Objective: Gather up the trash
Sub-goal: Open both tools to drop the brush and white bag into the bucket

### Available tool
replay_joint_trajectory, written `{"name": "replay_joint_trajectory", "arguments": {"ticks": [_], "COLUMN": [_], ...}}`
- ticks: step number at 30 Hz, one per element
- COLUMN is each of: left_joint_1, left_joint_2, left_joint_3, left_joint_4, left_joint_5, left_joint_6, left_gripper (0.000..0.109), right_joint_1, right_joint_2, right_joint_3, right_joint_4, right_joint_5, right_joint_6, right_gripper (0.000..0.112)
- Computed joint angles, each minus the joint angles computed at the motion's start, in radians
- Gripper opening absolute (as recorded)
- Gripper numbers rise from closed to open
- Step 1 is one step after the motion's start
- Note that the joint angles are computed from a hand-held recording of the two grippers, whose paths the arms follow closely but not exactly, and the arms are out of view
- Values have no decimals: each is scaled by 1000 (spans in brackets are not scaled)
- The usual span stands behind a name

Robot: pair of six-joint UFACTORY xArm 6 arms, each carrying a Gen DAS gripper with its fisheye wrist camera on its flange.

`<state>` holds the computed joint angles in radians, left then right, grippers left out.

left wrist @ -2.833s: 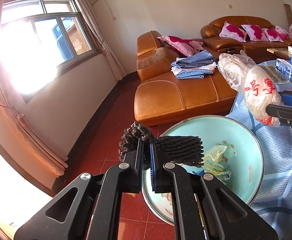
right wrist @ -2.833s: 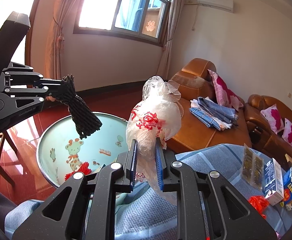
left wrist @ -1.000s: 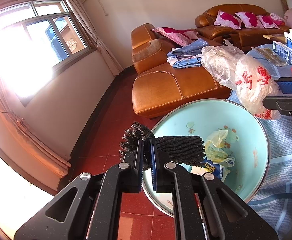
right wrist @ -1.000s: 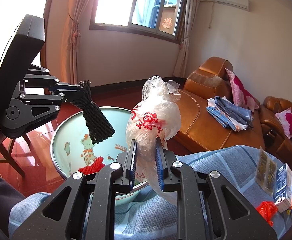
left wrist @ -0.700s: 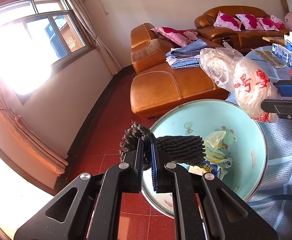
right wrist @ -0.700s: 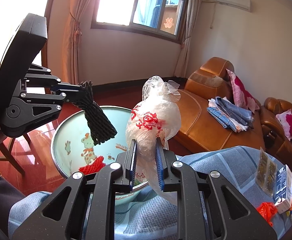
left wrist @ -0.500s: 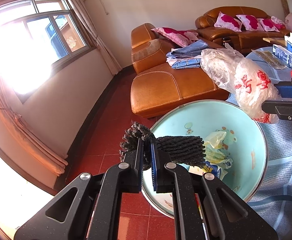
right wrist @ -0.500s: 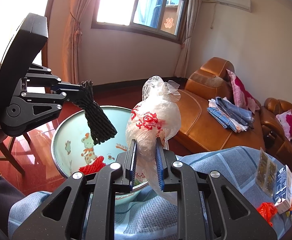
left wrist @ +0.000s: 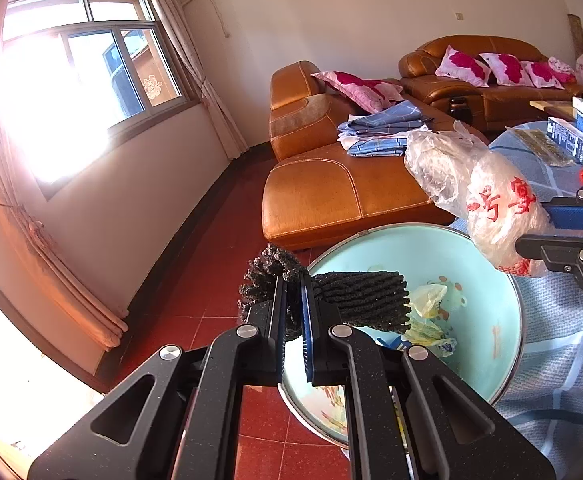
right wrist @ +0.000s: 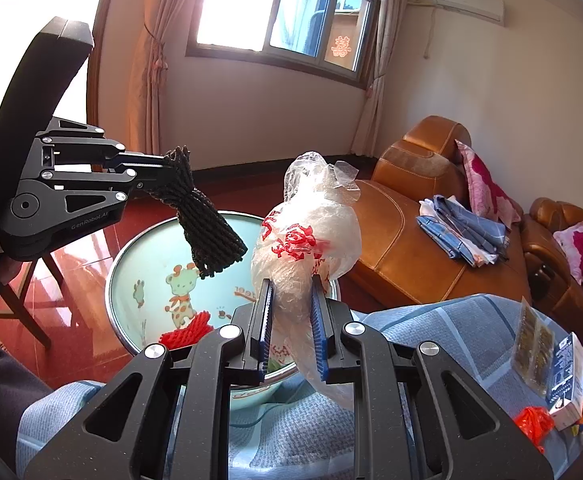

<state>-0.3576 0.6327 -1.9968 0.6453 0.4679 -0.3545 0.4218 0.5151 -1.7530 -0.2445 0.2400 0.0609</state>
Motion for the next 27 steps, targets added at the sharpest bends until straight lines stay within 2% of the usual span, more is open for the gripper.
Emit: {"name": "replay_joint_trajectory", "arguments": {"ticks": [8,9,10,11,17,27], "left_joint_1": [-2,-1,-1,0,-4,-3], "left_joint_2": [7,7,6,4,6,12], "left_joint_3": [-12,-12,-10,-7,-13,-18], "left_joint_4": [-25,-32,-22,-14,-11,-1], "left_joint_5": [9,9,6,1,5,9], "left_joint_6": [23,28,16,7,6,3], "left_gripper": [10,15,32,41,48,49], "right_joint_1": [0,0,-1,-2,-4,-6], "right_joint_2": [1,0,0,-1,-13,-20], "right_joint_3": [-2,0,0,2,23,31], "right_joint_4": [13,20,24,33,13,-63], "right_joint_5": [3,2,3,3,-14,-23], "right_joint_6": [-15,-21,-23,-30,-13,61], "right_gripper": [21,26,30,42,44,45]}}
